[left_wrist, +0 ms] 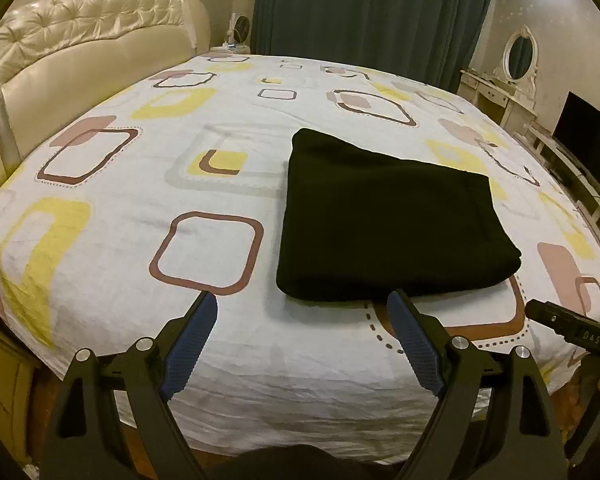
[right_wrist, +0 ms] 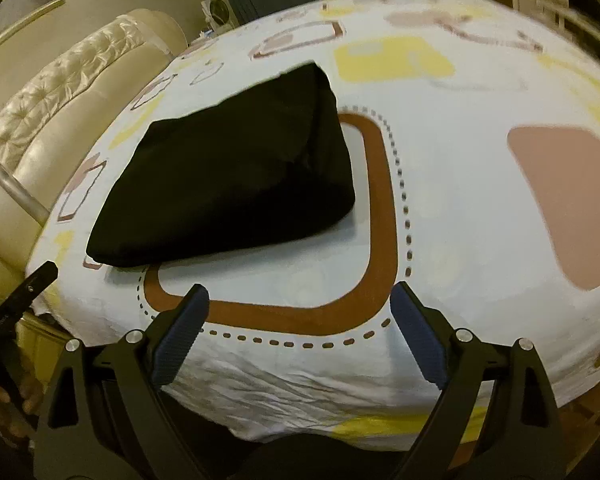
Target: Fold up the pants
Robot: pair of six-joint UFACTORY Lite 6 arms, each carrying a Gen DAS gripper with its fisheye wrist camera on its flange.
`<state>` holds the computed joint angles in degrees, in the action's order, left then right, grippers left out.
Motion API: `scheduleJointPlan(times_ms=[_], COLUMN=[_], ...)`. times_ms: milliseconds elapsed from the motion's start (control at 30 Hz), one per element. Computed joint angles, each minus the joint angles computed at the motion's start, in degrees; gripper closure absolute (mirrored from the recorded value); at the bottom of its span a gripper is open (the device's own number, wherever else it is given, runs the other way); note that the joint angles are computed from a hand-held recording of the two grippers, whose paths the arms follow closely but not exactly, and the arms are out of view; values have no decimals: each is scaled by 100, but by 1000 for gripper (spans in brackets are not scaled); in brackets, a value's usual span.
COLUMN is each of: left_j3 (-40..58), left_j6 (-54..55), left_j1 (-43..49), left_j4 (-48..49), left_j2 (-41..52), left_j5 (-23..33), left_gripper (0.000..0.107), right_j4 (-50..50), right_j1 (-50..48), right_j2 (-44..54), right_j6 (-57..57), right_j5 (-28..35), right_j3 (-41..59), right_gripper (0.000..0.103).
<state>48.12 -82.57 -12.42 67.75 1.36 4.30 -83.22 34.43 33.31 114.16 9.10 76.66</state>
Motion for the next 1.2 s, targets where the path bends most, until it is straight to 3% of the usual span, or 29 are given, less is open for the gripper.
scheduleJointPlan(times_ms=[133,267,400,1200], left_j3=[-76,-20,-36,2], left_j6=[-616,-295,-1195,-2267], left_j1=[-158,-207,-247,-526], left_j4=[617,324,1138,2201], left_j2=[-89,-27,-35,88], left_j5=[63,-20,21,380], left_gripper=[21,21,21,21], right_j4=[-460,-840,-1151,-1443], right_j1=[211,246,228,280], right_j2=[-109,-152,-221,-171], right_j6=[354,771,1107,1350], right_j5=[509,672,785,930], right_j3=[-27,-74,-184,-232], right_gripper=[11,11,11,11])
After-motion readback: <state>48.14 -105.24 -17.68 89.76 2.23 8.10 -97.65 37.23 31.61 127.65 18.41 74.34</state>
